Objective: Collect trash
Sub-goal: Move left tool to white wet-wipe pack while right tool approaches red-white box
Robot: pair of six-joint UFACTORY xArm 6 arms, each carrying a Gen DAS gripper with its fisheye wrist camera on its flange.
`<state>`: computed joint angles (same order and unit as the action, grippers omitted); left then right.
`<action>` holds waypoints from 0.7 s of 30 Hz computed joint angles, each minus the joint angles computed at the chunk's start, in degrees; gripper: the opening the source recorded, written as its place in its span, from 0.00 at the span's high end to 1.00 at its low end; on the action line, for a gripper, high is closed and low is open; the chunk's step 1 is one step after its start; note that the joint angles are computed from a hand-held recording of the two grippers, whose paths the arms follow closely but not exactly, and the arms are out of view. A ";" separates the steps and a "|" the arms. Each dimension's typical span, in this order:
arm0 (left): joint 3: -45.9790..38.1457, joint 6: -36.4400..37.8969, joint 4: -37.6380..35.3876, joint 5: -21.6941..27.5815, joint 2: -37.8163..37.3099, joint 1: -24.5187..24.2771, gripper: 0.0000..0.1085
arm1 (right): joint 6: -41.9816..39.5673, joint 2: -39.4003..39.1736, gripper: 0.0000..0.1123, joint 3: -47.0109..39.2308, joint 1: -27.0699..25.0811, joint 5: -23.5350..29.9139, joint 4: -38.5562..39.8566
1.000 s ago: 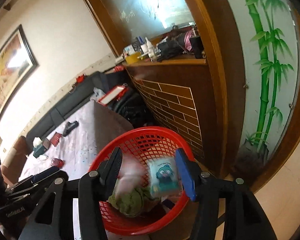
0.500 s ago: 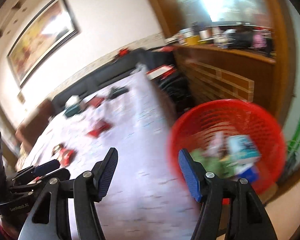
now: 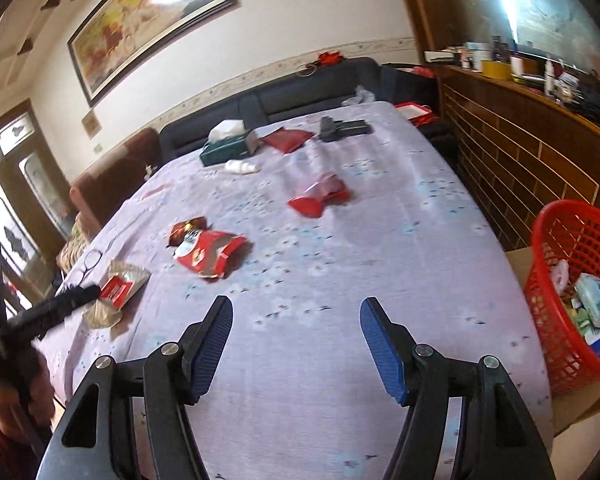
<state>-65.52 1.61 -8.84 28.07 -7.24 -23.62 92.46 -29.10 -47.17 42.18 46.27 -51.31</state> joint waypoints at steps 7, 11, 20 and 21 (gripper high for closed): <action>-7.85 0.98 -0.96 6.77 9.45 3.10 0.30 | -3.09 3.23 0.36 -3.10 0.82 -0.15 1.02; -9.72 -0.59 0.21 7.32 12.68 2.62 0.31 | -4.37 3.68 0.36 -3.76 0.79 -0.29 1.63; -7.85 -2.81 2.32 2.05 12.47 2.38 0.63 | -19.59 10.57 0.29 -9.86 -5.14 -9.74 11.05; -7.79 -2.75 2.19 1.92 12.41 2.44 0.63 | -23.54 12.98 0.29 -11.73 -6.58 -11.82 14.00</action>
<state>-73.31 -1.14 -6.64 29.99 5.16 -21.18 68.92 -16.12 -58.89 35.59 34.44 -37.31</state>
